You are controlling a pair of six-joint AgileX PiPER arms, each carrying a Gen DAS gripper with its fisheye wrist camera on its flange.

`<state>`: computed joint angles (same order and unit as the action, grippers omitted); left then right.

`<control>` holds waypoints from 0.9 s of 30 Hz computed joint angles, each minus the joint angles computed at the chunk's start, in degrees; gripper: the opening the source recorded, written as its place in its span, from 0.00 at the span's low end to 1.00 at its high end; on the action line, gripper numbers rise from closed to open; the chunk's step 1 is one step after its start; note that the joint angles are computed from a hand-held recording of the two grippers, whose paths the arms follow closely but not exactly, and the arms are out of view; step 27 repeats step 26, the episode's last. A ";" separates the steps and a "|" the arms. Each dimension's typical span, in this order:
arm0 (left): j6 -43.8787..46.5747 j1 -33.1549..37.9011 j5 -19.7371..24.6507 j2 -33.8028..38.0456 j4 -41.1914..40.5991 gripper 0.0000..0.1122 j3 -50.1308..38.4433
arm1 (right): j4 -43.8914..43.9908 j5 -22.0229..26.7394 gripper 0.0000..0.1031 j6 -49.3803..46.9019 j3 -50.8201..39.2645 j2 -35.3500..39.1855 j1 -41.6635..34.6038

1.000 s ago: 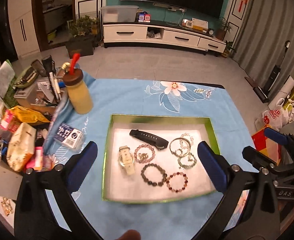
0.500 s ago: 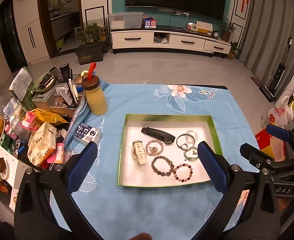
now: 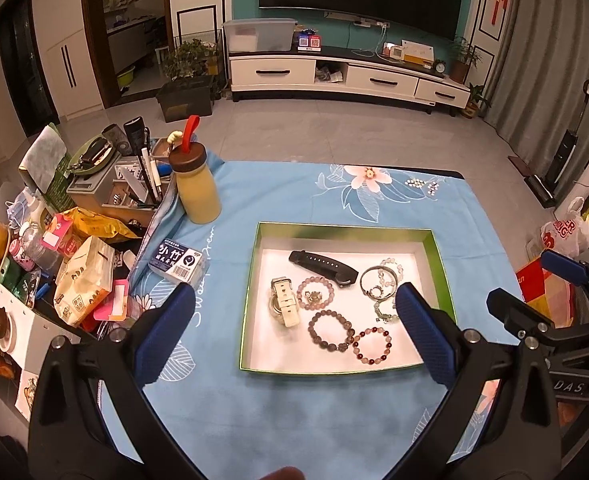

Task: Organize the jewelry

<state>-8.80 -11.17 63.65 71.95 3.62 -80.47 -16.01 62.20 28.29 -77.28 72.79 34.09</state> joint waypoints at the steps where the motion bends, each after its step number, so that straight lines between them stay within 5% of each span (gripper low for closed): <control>1: -0.07 -0.05 -0.01 0.06 0.09 0.90 0.03 | 0.00 -0.01 0.99 0.00 -0.04 0.13 0.01; 27: -1.95 -1.49 -0.42 0.60 2.18 0.90 0.39 | -1.20 -0.41 0.99 0.49 0.16 0.68 0.26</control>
